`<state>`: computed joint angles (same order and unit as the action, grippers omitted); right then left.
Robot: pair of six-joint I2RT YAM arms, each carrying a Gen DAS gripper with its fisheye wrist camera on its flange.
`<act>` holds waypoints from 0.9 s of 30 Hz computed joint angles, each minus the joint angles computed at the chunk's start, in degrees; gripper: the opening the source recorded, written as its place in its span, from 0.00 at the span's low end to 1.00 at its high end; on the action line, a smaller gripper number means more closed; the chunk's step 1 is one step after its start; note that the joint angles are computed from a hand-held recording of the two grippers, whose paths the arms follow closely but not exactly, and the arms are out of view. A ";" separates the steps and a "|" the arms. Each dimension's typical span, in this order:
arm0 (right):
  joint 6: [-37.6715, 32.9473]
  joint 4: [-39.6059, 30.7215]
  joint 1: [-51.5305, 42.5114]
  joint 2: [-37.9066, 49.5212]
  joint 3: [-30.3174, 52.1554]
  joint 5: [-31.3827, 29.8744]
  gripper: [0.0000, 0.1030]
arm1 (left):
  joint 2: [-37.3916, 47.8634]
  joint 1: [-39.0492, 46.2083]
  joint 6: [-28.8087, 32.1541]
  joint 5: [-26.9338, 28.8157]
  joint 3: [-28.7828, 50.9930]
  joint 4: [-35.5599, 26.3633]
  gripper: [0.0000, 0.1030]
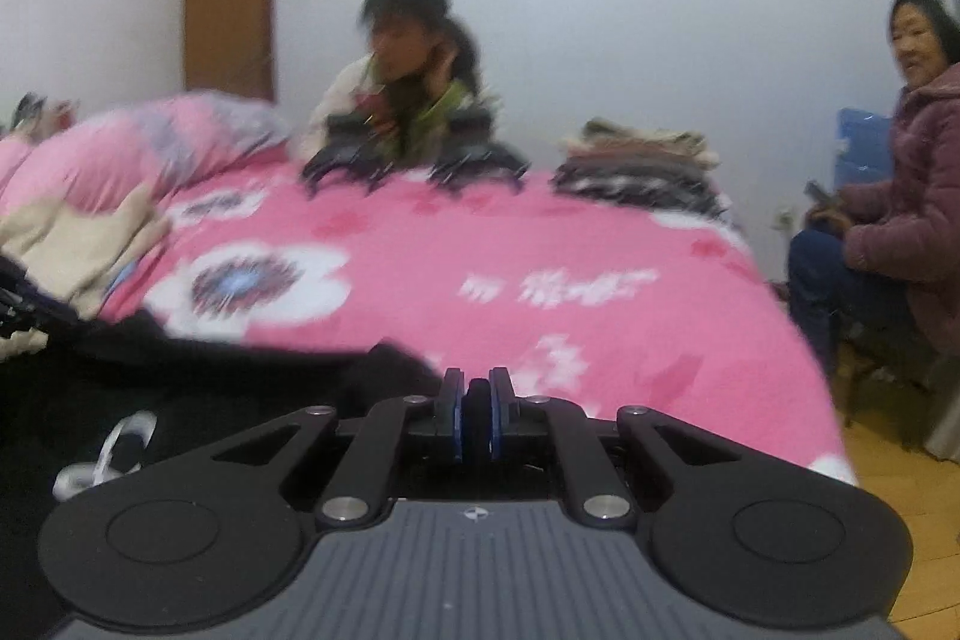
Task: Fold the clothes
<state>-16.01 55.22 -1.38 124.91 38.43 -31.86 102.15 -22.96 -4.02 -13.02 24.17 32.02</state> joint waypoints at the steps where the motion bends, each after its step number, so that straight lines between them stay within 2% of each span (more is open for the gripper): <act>1: -0.66 -1.92 -0.22 -0.16 0.10 -0.32 0.12 | -0.61 -0.88 -1.26 -1.65 -0.14 -1.48 0.54; 2: -0.88 -3.66 -0.32 -0.43 0.14 -0.30 0.18 | -1.40 -1.70 -2.50 -3.21 -0.35 -2.48 0.58; 3: -0.93 -4.79 -0.46 -0.77 -0.05 -0.21 0.29 | -2.50 -2.03 -2.98 -3.54 -0.87 -2.47 0.58; 4: -0.77 -5.11 -0.67 -1.19 -0.56 -0.06 0.34 | -3.81 -2.18 -2.59 -2.86 -1.27 -2.31 0.59; 7: -1.67 -4.64 -1.50 -3.88 -2.84 -1.03 0.42 | -6.49 -2.82 -0.83 -0.59 -1.31 -1.94 0.64; 9: -2.43 -3.53 -1.63 -5.88 -4.34 -1.59 0.56 | -6.15 -3.55 0.91 0.77 0.21 -1.65 0.71; 12: -4.66 -4.21 0.31 -8.31 -4.49 -0.14 0.60 | -0.31 -2.52 -0.02 3.73 6.05 -2.99 0.71; 14: -6.15 -9.67 3.47 -8.73 -1.34 2.89 0.61 | 4.42 -1.11 -2.80 6.78 10.33 -3.81 0.71; 15: -7.47 -14.61 5.16 -8.63 1.37 4.47 0.64 | 6.68 -0.46 -4.20 8.28 12.55 -4.39 0.71; 17: -8.77 -25.58 8.54 -6.81 8.32 9.07 0.64 | 10.93 0.60 -7.72 9.30 16.20 -4.98 0.66; 19: -5.35 -35.06 11.78 -3.37 16.04 15.90 0.63 | 13.14 0.75 -9.79 8.83 18.32 -5.69 0.46; 20: -3.84 -35.60 12.41 -2.44 17.20 17.09 0.54 | 12.77 0.55 -9.53 8.98 17.35 -4.18 0.27; 21: -3.11 -32.32 11.89 -2.69 15.48 15.59 0.40 | 12.22 0.31 -9.11 9.20 16.14 -2.40 0.21; 22: -2.17 -28.29 11.38 -2.86 13.48 14.19 0.36 | 11.70 0.07 -8.69 9.42 14.94 -0.63 0.19; 25: -0.06 -16.09 9.81 -3.14 7.54 10.35 0.31 | 8.04 -2.19 -4.88 8.28 10.21 1.36 0.16; 27: -2.84 -10.51 8.07 -4.55 2.88 7.96 0.28 | 5.31 -5.31 -0.82 4.24 6.32 3.05 0.14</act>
<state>-18.85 44.71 6.69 120.36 41.31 -23.90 107.46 -28.27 -4.83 -8.77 30.50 35.07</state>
